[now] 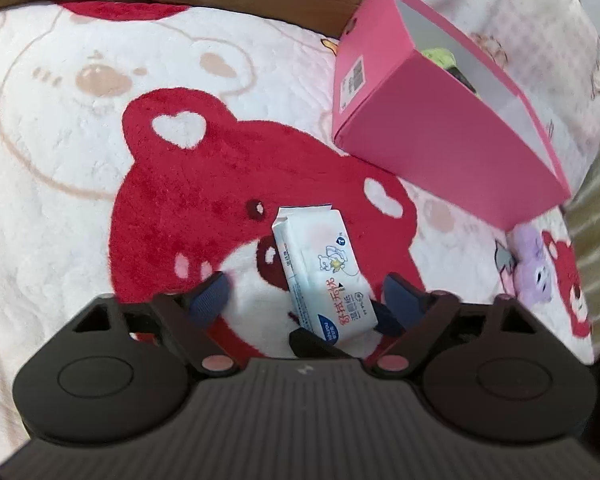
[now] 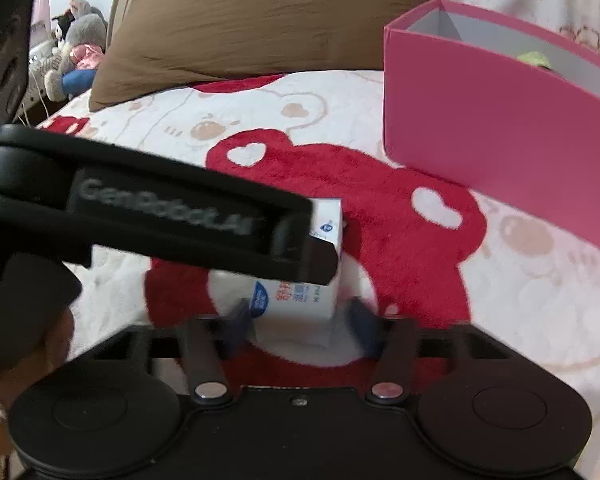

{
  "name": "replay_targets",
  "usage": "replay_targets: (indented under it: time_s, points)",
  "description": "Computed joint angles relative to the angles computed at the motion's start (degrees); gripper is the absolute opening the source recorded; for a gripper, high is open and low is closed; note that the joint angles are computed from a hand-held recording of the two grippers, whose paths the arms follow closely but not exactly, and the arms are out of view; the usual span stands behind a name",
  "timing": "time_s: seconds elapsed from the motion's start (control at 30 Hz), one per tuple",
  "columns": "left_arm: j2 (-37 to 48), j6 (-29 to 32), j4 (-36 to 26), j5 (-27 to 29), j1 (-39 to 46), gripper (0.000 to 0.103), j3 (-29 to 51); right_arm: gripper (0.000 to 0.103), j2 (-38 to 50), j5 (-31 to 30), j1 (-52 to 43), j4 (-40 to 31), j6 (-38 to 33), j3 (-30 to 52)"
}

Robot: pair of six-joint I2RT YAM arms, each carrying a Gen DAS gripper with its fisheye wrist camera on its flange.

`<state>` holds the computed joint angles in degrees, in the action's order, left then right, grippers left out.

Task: Organize objects
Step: 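Close the left gripper on the white wipes pack, then lift the white wipes pack with the left gripper toward the pink box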

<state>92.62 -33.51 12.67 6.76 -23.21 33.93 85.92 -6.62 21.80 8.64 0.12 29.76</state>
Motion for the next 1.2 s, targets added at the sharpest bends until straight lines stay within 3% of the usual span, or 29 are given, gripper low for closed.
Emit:
replay_targets:
  time_s: [0.03,0.17,0.47,0.53,0.67,0.93,1.2]
  points:
    - [0.10,-0.18,0.38,-0.74,-0.28,0.050,-0.15,0.048,-0.43,0.28,0.33,-0.03,0.56,-0.10]
    - [0.36,-0.46,1.79,3.25,0.39,0.040,-0.84,0.047,-1.44,0.30,1.18,1.47,2.53,-1.85]
    - [1.11,0.16,2.71,0.20,-4.37,0.040,-1.60,0.047,-3.79,-1.73,-1.13,3.08,2.06,-5.63]
    - [-0.15,0.21,5.38,1.15,-5.15,0.040,-4.00,0.046,-4.09,-0.53,-0.57,0.62,-0.58,-4.82]
    - [-1.25,0.19,3.98,-1.80,-8.64,0.040,-4.13,0.046,-7.14,2.82,0.78,-2.88,-1.04,-5.35]
    - [-2.85,-6.57,3.71,0.03,-8.45,0.033,-5.64,0.046,-12.95,5.18,2.07,-4.64,-1.69,-8.88]
    - [-4.63,-6.90,2.58,-0.65,-10.62,0.030,-5.56,0.046,-17.11,3.58,0.12,-4.54,-2.92,-11.51]
